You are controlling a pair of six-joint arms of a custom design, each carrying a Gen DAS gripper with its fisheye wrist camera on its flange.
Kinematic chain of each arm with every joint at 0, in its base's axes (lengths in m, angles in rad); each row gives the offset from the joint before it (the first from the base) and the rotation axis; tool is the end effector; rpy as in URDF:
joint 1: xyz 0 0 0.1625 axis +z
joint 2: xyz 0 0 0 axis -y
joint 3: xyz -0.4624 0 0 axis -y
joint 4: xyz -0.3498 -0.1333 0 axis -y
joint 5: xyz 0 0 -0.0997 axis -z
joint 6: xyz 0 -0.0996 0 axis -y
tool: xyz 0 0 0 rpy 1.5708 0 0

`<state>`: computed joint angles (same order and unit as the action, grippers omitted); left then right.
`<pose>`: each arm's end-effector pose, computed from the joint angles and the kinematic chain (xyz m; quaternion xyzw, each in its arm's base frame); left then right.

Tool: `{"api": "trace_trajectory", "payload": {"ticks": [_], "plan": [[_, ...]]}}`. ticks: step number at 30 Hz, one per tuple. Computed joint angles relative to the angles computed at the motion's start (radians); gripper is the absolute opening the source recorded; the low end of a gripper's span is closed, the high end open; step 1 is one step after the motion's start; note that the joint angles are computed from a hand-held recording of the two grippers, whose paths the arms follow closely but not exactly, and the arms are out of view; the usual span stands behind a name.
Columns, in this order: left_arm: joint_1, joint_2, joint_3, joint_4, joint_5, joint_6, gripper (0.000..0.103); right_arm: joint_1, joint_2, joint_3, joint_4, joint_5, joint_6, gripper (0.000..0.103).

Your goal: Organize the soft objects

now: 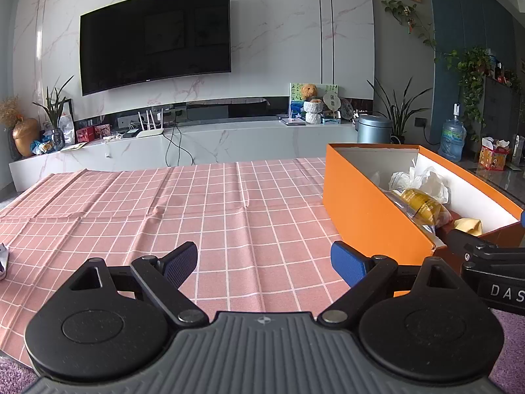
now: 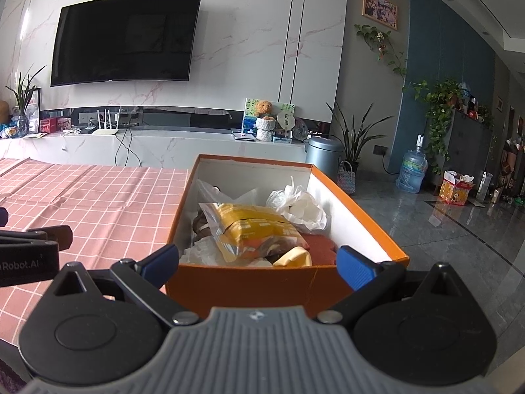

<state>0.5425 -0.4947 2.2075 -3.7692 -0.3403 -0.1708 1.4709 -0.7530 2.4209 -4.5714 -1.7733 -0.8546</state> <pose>-0.2776 -0.4326 0.0529 0.2033 0.7786 -0.4782 0.3517 0.0706 -0.4310 0.2044 0.2301 -0.7501 0.5097 0.3530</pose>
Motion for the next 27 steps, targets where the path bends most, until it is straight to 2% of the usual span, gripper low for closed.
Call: {"api": "trace_trajectory", "payload": {"ticks": [27], "plan": [[-0.003,-0.004,0.003,0.027,0.006,-0.035,0.103,0.001,0.000,0.002,-0.007,0.002,0.002,0.100]]}}
